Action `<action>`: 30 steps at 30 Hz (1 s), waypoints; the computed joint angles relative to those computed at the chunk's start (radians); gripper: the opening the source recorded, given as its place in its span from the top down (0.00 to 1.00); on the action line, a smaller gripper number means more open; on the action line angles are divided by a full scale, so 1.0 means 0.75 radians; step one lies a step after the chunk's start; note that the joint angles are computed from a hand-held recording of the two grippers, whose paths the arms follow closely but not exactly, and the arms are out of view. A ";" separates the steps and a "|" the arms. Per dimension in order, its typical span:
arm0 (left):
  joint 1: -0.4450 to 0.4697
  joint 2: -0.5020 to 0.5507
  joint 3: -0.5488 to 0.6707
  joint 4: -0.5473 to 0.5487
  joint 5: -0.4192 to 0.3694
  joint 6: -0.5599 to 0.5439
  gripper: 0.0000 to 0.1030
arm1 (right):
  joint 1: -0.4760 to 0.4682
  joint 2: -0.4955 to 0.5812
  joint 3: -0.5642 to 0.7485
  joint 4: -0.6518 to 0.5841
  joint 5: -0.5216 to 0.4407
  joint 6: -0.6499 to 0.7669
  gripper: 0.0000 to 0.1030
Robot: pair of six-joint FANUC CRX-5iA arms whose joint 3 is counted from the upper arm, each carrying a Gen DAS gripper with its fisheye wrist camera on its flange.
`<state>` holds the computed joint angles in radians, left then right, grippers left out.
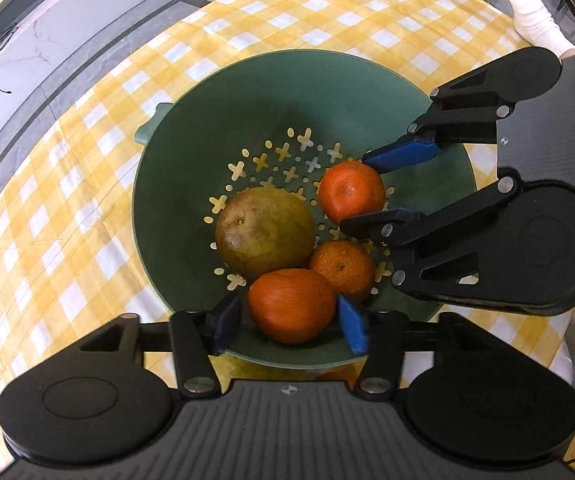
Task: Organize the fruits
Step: 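Lower both oranges into the green colander and open both tools, then move both open tools back toward the remaining fruit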
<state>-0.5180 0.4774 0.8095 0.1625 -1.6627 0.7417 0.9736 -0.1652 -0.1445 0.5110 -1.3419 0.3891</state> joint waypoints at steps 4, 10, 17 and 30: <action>-0.006 -0.014 -0.017 -0.007 0.013 -0.005 0.26 | 0.005 -0.018 -0.018 0.012 0.025 -0.031 0.62; -0.001 -0.041 -0.032 0.005 0.040 0.014 0.25 | 0.032 -0.042 -0.042 0.051 0.027 -0.079 0.62; 0.039 -0.175 -0.162 0.074 0.139 -0.018 0.25 | 0.148 -0.126 -0.147 0.257 0.014 -0.313 0.57; 0.167 -0.461 -0.459 0.189 0.272 -0.100 0.25 | 0.381 -0.145 -0.215 0.545 -0.068 -0.682 0.57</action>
